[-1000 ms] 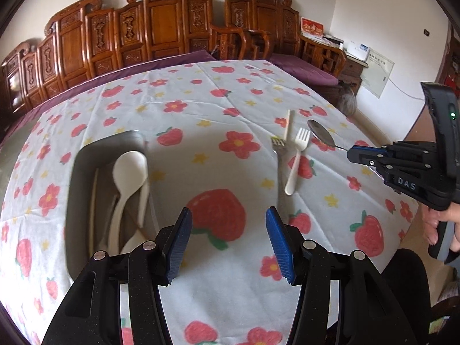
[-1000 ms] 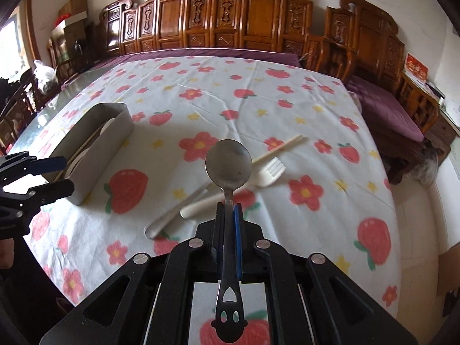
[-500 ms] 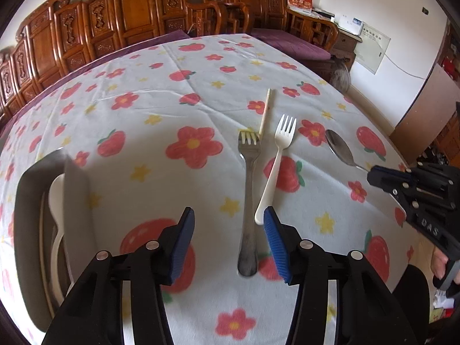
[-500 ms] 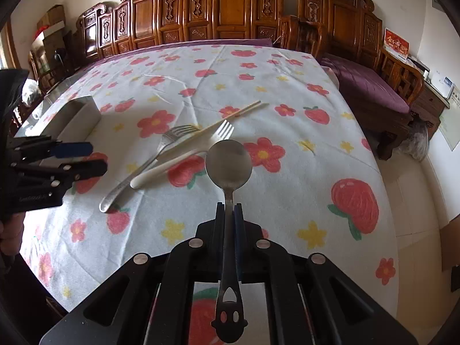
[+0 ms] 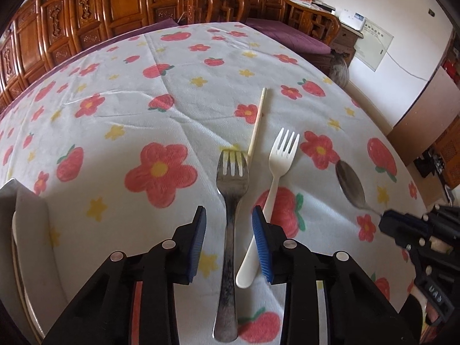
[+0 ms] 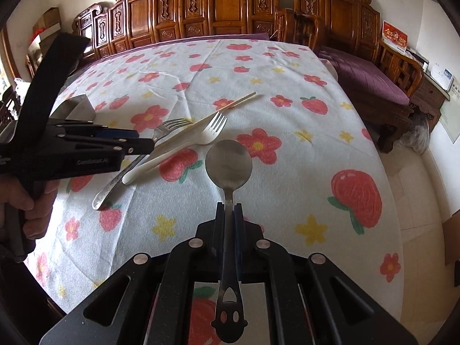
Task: Organize utensils
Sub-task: 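Grasp a metal fork by its handle with the left gripper and lift it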
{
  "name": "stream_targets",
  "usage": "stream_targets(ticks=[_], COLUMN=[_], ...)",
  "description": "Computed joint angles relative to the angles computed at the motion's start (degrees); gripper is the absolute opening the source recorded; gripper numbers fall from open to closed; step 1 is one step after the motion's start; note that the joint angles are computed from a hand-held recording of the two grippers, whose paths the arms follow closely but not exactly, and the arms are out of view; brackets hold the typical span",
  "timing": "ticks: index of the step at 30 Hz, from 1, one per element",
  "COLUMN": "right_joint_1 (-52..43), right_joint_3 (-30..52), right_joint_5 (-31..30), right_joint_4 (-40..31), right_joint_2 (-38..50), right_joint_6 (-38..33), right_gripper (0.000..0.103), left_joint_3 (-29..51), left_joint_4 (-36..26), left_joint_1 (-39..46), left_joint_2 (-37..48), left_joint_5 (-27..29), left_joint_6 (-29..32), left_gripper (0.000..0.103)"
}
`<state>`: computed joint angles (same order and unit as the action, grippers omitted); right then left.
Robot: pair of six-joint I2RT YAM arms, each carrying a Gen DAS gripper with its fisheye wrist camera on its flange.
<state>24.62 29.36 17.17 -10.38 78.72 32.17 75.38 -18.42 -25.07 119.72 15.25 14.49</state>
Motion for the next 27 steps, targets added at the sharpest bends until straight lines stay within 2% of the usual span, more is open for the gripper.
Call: stream_targets(ticks=[6, 13, 15, 27], right_joint_1=[-0.2, -0.5, -0.5, 1.07], right_joint_3=[-0.23, -0.41, -0.45, 0.13], right_joint_5=[-0.75, -1.64, -1.8, -0.42], right_joint_4=[0.52, 1.05, 1.14, 0.58], right_joint_2=[0.1, 0.25, 0.25, 0.48], right_joint_6=[0.18, 0.25, 0.62, 1.82], right_gripper=[0.008, 0.008, 0.007, 0.007], left_joint_3=[3.94, 4.3, 2.55, -4.82], left_joint_4=[-1.52, -1.75, 0.09, 3.47], left_joint_1=[-0.94, -0.57, -0.42, 3.66], left_joint_2=[3.48, 4.12, 2.97, -5.25], left_joint_5=[-0.18, 0.31, -1.08, 0.18], left_joint_6=[-0.99, -1.23, -1.49, -0.48], left_gripper=[0.03, 0.012, 0.009, 0.007])
